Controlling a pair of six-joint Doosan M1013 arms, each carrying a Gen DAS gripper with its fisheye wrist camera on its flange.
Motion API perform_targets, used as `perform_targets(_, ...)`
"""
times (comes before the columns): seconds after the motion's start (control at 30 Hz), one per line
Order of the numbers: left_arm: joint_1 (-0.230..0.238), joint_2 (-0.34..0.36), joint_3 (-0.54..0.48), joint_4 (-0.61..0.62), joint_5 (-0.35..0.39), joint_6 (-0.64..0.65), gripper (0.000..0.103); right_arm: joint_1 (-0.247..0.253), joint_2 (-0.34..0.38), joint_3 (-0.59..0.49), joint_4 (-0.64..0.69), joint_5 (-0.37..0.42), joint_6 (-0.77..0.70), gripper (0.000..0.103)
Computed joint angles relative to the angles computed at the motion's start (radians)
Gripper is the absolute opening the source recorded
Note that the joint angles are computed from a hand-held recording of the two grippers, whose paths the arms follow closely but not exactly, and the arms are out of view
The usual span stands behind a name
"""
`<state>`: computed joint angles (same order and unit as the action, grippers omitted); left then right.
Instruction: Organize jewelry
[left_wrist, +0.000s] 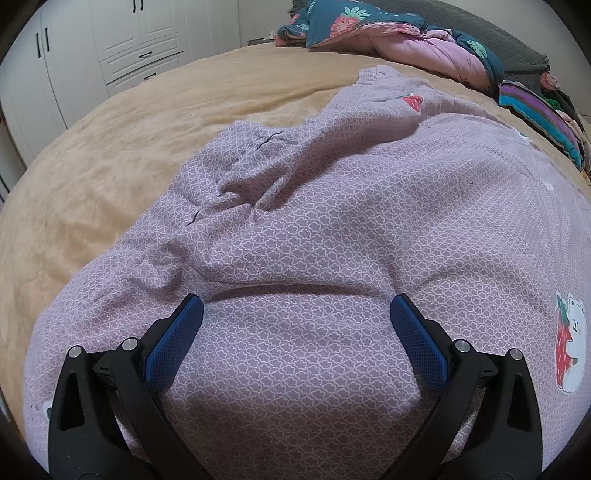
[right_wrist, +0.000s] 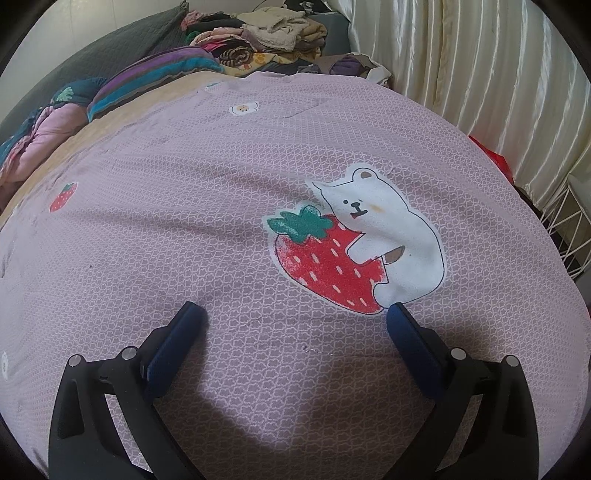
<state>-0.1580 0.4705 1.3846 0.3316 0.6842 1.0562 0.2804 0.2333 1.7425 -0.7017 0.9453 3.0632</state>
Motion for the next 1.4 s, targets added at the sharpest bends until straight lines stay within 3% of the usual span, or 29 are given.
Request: perform_targets(1.4,-0.001,0.000,0.000,0.003,0.000,-0.002,0.095,-0.001,0.008,-0.013,0.003,0.004,-0.006,0.099)
